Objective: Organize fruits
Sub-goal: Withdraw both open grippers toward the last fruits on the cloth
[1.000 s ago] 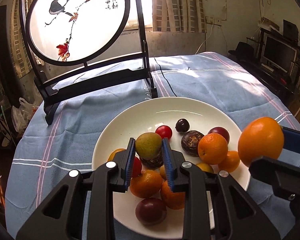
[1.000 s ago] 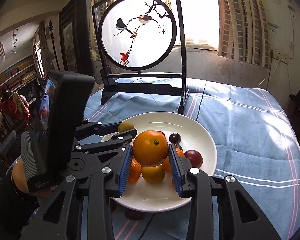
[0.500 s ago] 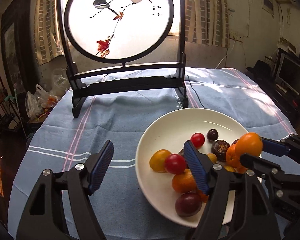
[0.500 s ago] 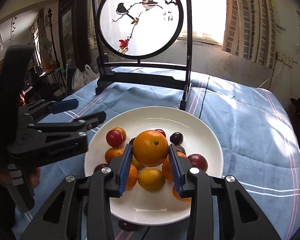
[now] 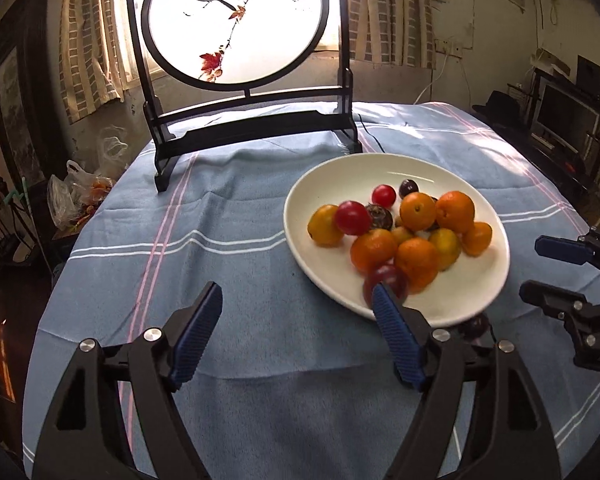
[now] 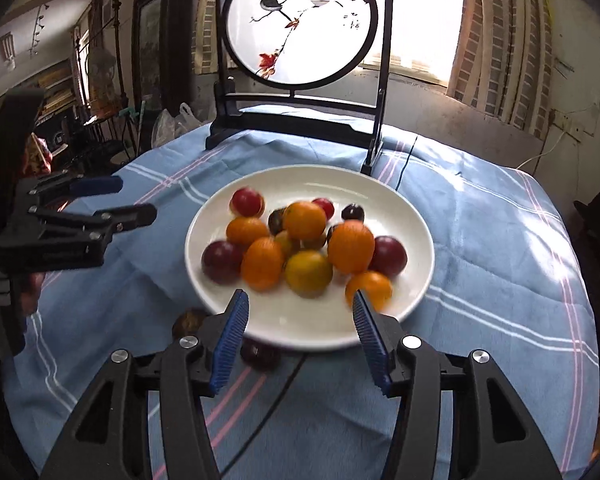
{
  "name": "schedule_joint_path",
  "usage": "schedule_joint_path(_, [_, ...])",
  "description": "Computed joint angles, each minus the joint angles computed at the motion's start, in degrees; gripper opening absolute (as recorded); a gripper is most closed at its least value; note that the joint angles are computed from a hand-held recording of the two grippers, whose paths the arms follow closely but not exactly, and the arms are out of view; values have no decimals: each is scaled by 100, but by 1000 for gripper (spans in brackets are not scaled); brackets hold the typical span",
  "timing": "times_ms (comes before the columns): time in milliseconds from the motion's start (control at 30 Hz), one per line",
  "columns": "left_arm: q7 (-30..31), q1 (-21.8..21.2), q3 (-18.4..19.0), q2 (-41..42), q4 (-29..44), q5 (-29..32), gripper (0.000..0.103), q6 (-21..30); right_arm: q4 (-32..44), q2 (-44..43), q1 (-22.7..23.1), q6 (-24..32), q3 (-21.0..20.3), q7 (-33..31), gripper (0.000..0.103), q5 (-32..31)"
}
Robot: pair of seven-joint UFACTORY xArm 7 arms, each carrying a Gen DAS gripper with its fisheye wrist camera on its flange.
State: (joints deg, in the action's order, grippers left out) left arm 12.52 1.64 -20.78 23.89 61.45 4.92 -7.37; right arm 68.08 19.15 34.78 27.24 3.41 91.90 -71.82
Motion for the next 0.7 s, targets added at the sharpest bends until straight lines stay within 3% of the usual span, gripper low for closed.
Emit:
schedule_joint_path(133, [130,139,-232,-151,-522,220,76,-111,-36,181,138,131,136,-308,55,362])
schedule_joint_path(267, [161,-24,-100,-293,-856,406,76,-260,240,497,214,101,42,-624,55,752])
schedule_joint_path(600, [150,149,-84,-347,-969,838,77,-262,823,1109,264,-339,-348,-1583,54,1778])
schedule_joint_path(633, [157,295,-247,-302,-929,876,77,-186,849,1149,280,-400,-382,-1687,45,1866])
schedule_joint_path(667, [175,382,-361,-261,-889,877,77,-116,848,1169,289,-468,-406,-1785,28,1968])
schedule_joint_path(700, [209,409,-420,-228,-857,858,77,-60,805,1139,357,-502,-479,-1793,29,2000])
